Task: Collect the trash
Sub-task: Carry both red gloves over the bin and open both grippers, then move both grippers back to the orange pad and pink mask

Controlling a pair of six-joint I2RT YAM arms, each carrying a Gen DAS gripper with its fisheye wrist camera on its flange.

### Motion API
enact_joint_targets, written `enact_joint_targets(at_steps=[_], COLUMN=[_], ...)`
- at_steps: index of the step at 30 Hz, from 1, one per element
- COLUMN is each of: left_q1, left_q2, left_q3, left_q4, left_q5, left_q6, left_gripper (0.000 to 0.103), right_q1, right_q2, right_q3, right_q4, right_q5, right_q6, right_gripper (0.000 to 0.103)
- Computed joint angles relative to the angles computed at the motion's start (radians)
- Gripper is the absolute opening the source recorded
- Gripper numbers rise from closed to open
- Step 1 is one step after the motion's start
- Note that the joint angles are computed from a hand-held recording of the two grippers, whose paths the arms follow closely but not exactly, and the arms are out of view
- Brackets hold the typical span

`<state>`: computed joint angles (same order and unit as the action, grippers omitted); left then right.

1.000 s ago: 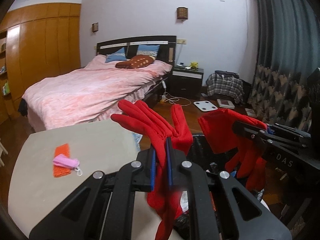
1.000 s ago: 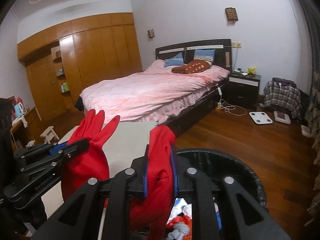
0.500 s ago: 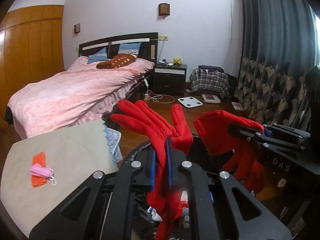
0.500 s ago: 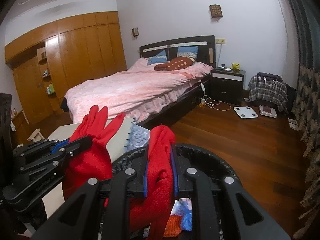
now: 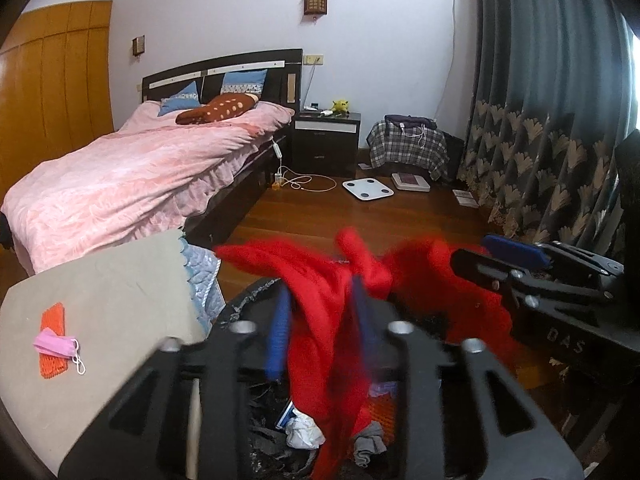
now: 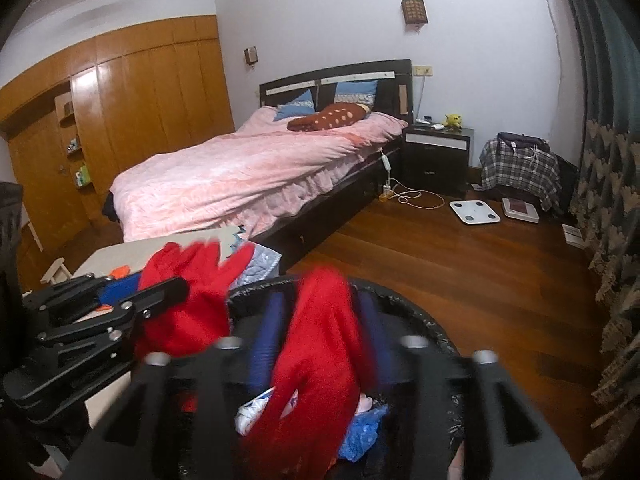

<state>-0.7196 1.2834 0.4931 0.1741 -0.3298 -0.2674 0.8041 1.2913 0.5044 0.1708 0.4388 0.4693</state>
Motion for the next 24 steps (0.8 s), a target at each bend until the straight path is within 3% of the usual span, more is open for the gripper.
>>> enact_joint_targets(at_steps=[3,6,7,9,14,24], left_q1=[0.02,0.044,0.059,0.089,0.167,0.331], left_q2=[-0.027,-0.074,-0.102,-0.166,-0.334,-0.702], left_q3=[-0.021,-0.055,-0.074,-0.106,-0.145,-0.181], left_q4=[-0.011,-0.025,-0.032,-0.062,-0.174,-0.475], left_q5=[-0.001,-0.016,-0.018,-0.026,-0.029,-0.009], left_q6=[0.0,0.006,0.012,0.011,0.022,0.052], left_gripper=[0.047,0.057,0.062,0.071,0.086,0.091], right_q1=[0.006,0.017,0.03,0.04,0.081,0.184], right_q2=[0.002,-0.006,-0.004,-0.003,0.037,0.179], right_q3=[-0.008,-0.015,-0.012,-0.012,0.032,0.166], right_q4=[0.003,0.005,0.0,0.007,-0.008,0.0], right_q5=[0.016,0.04,0.061,0.072,0.078,0.083], right_q6=[0.009,0.018,0.027,0.031,0.06,0.068], right_gripper=[0.064,0.08,0.09,0.096,0.097,0.097])
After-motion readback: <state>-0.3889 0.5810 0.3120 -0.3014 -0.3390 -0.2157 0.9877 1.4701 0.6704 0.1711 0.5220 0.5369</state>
